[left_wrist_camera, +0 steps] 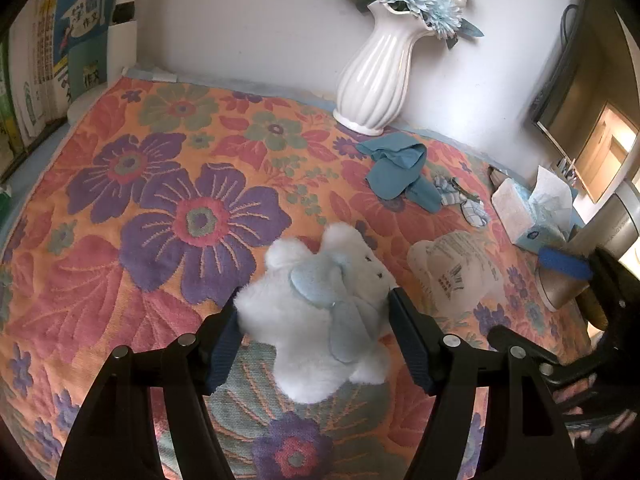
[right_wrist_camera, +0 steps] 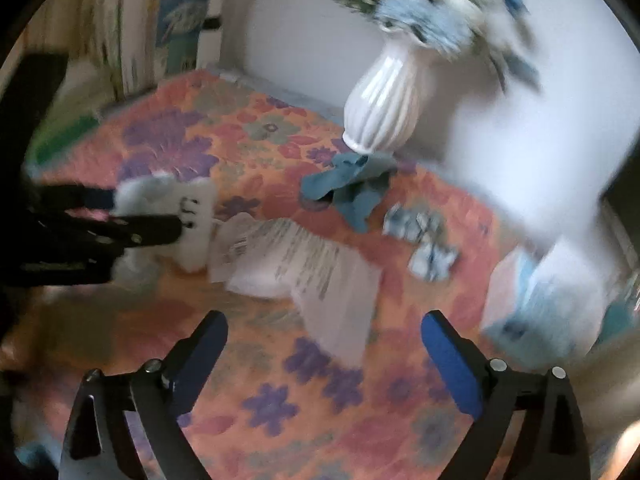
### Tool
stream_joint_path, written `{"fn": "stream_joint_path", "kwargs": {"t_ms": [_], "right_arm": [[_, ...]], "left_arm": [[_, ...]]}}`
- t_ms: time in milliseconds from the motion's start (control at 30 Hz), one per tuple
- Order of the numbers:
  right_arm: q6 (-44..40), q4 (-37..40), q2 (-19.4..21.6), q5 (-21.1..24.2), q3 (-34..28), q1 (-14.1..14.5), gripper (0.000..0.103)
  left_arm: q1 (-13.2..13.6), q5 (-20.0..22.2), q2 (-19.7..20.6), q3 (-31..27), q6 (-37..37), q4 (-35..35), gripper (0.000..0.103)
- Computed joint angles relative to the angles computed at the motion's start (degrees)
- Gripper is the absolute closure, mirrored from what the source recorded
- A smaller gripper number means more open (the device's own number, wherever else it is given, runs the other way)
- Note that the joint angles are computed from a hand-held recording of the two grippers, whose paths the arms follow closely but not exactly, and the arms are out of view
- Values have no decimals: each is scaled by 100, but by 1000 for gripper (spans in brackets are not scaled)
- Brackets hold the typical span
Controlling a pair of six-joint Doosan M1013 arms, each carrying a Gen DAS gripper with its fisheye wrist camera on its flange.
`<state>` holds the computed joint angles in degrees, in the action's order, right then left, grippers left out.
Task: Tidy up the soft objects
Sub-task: 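Grasp the white plush bunny with the left tool while the right tool grasps the clear sponge bag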
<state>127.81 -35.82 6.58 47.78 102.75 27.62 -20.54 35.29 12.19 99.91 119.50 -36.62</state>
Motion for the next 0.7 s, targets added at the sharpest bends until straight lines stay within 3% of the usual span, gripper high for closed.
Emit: {"fn": "stream_joint_path", "kwargs": {"t_ms": [233, 367, 433, 500, 533, 600, 700], "right_arm": [[-659, -153, 482, -9, -282, -117, 6], [-962, 610, 538, -492, -357, -367, 6], [-1315, 1393, 502, -763, -326, -538, 16], [-1829, 2297, 426, -1050, -230, -688, 40], [-1922, 2592, 387, -1171, -170, -730, 42], [-1721, 2566, 328, -1258, -89, -720, 53], [-1137, 2427, 197, -1304, 42, -663, 58]], "left_arm": [[17, 52, 5, -7, 39, -49, 35], [15, 53, 3, -4, 31, -36, 35], [16, 63, 9, -11, 41, -48, 35], [14, 68, 12, -12, 31, -53, 35], [14, 69, 14, -14, 28, -53, 35], [12, 68, 15, -15, 21, -44, 35], [9, 62, 15, -16, 21, -31, 35]]}}
